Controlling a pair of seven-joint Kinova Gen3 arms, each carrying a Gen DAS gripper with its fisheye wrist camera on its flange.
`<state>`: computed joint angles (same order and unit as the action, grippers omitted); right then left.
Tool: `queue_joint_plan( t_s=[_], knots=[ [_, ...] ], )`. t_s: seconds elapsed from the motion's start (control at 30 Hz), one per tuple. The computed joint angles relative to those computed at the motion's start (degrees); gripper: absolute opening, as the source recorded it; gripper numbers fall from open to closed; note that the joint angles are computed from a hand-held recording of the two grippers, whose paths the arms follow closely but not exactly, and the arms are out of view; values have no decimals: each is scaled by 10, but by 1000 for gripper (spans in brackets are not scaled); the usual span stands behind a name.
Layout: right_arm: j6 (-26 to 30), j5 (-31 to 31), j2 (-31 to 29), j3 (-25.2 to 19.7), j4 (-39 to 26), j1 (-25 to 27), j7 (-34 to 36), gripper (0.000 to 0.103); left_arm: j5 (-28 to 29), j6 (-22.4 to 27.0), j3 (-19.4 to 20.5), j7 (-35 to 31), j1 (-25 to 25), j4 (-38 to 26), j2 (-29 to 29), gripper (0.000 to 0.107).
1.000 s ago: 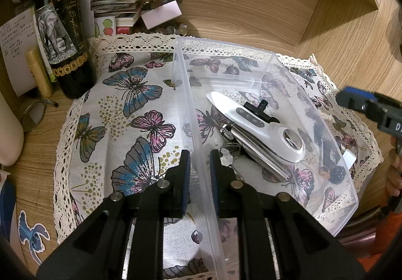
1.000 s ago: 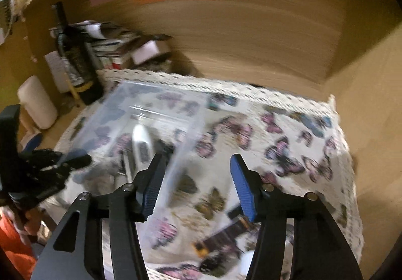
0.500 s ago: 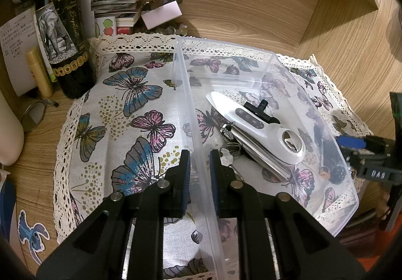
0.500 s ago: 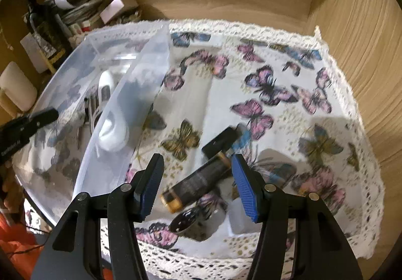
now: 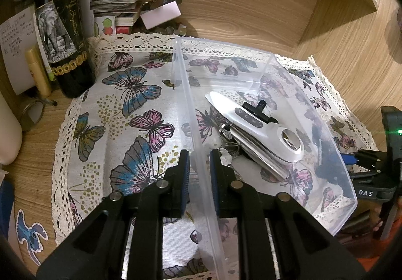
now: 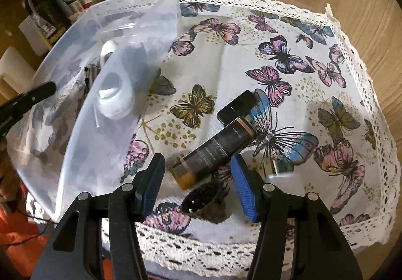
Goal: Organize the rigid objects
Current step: 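Grasp the black-and-gold cylinder on the cloth with the right gripper, then carry the black-and-gold cylinder into the clear box and open the right gripper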
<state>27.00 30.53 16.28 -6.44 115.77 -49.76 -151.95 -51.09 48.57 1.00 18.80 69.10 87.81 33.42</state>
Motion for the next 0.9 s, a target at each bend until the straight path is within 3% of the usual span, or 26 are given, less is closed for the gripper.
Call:
queue_joint_plan(
  t_s=[0.07, 0.17, 0.27, 0.57, 0.9],
  knots=[
    [-5, 9, 2, 6, 0, -4, -11, 51, 0, 0, 0, 0, 0, 0, 0, 15],
    [-1, 29, 11, 19, -7, -14, -36, 32, -1, 0, 0, 1, 1, -1, 0, 15],
    [1, 64, 15, 36, -8, -30, -73, 22, -1, 0, 0, 1, 1, -1, 0, 15],
    [23, 199, -14, 41, -1, -61, -198, 22, -1, -1, 0, 2, 1, 0, 0, 15],
    [19, 320, -41, -11, -13, -35, -273, 22, -1, -1, 1, 0, 0, -2, 1, 15]
  ],
)
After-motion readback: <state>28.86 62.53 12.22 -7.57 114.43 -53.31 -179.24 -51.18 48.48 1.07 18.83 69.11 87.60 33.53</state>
